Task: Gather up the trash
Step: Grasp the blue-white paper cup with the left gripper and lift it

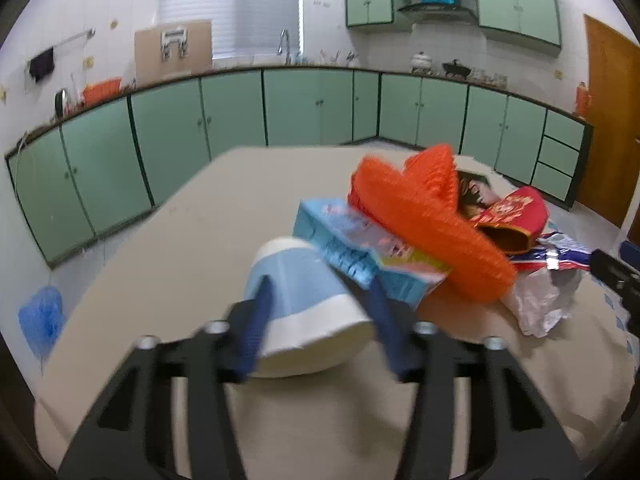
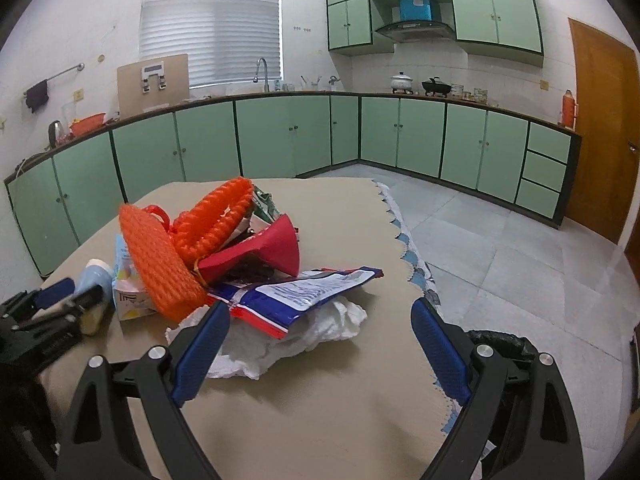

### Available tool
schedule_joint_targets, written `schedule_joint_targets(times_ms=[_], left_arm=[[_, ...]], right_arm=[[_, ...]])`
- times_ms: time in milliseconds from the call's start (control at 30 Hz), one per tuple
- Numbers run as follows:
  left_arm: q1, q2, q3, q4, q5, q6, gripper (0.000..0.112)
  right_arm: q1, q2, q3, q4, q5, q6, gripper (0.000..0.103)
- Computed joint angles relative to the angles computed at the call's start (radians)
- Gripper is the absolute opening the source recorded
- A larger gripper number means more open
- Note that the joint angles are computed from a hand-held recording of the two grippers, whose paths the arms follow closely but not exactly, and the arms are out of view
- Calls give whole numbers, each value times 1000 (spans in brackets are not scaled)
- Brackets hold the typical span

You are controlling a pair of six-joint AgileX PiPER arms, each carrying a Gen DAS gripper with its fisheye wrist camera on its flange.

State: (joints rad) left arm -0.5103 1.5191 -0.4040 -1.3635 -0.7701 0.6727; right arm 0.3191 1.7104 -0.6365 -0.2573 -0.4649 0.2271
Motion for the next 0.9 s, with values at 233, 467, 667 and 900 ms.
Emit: schedule_joint_targets(times_ms=[233,467,667,900], left_arm=[[43,18,-1,1,48,7,66],[117,11,25,55,94,-35,74],[245,37,-9,128,232,-25,82],[333,41,-9,241,310,-116,40]], right_arm=[[4,14,-9,-2,15,-4,90],[0,17,-12,-9,20,1,90],[16,16,-6,18,15,-32,90],[13,16,-7,11,18,-27,90]])
